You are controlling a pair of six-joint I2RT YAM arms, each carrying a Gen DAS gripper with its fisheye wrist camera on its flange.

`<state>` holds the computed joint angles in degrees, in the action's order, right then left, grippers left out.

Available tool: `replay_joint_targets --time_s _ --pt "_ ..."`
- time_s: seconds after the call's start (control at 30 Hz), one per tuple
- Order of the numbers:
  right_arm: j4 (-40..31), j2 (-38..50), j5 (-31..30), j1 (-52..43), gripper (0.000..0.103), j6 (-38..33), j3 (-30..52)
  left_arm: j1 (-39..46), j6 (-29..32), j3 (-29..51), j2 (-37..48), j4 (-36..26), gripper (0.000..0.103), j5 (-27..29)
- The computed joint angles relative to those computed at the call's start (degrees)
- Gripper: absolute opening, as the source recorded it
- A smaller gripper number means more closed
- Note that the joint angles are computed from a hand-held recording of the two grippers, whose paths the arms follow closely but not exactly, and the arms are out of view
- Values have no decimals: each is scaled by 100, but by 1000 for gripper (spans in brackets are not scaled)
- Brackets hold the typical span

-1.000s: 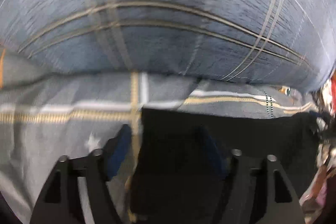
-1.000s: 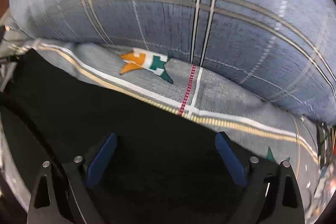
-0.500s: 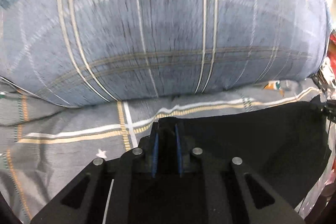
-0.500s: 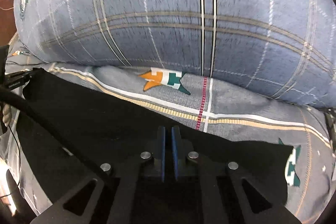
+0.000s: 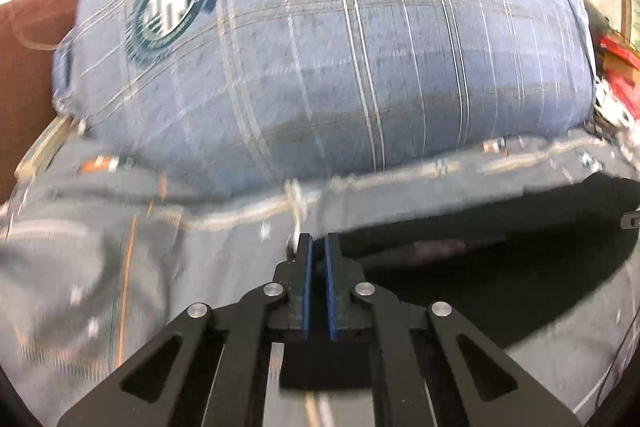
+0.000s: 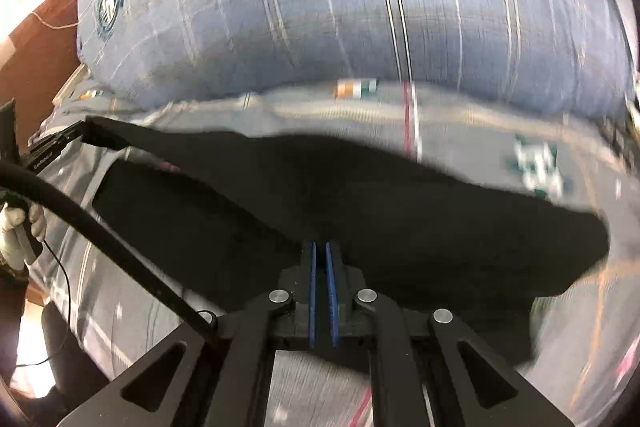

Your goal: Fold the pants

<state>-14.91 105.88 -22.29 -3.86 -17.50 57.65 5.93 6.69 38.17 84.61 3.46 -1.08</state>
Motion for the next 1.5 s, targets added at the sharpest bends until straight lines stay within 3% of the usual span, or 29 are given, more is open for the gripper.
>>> replay_joint_targets --time_s 0.17,0.37,0.43,0.5,0.53,0.6,0.67,0.8,0.9,0.97,1.1,1.13,1.17,1.2,1.27,1.33,1.37,1.47,1.5 --pt "558 -111 -125 -407 1 8 -1300 497 120 -1217 -433 271 6 79" --pt "719 -296 -550 -1115 3 194 -1797 1826 186 -1768 -882 -32 6 985" --pt "682 -510 -700 -1304 13 362 -1866 2091 132 -1728 -1051 -248 6 1317" --pt "725 -699 -767 -1329 37 590 -1919 2186 12 -1544 -975 -471 13 1668" --pt "761 -803 -854 -1275 40 700 -1964 2192 -124 -1400 -841 -565 17 1881" --pt "819 -947 -1196 -978 42 978 -2022 2098 -470 -1081 -521 -698 36 2259" --pt "1010 -916 -1474 -577 44 1314 -2063 1907 -818 -685 5 -743 50 2546" --pt "1797 -129 -2363 144 44 2530 -1815 1459 -1440 125 911 -610 50 2183" --pt "2865 623 -3063 353 44 3867 -1617 1353 -1554 794 1539 -831 54 2135" --pt "3454 960 -3115 529 44 4595 -1519 1237 -1536 1170 1907 -974 54 1994" --pt "3497 1291 -3047 741 55 5235 -1110 1061 -1433 1697 2499 -1330 53 1807" --pt "3542 1331 -3024 758 55 5395 -1084 1032 -1413 1727 2531 -1353 46 1741" --pt "3579 1369 -2889 811 55 5542 -1050 1033 -1384 1702 2534 -1304 27 1723" --pt "3600 1419 -2776 800 59 5628 -1025 1105 -1370 1719 2557 -1325 16 1955" --pt "3822 1569 -2501 863 60 6051 -968 1220 -1492 1656 2465 -1323 15 2223" --pt "4493 1768 -2439 889 60 6745 -1009 1217 -1512 1645 2345 -1416 14 2218" --pt "4683 1797 -2367 898 54 6948 -1046 1204 -1525 1630 2253 -1500 14 2192" --pt "4691 1785 -2220 986 7 6967 -1000 1203 -1560 1616 2024 -1715 14 2209" --pt "4716 1741 -2227 990 7 6915 -1062 1235 -1577 1581 1914 -1805 14 2256"
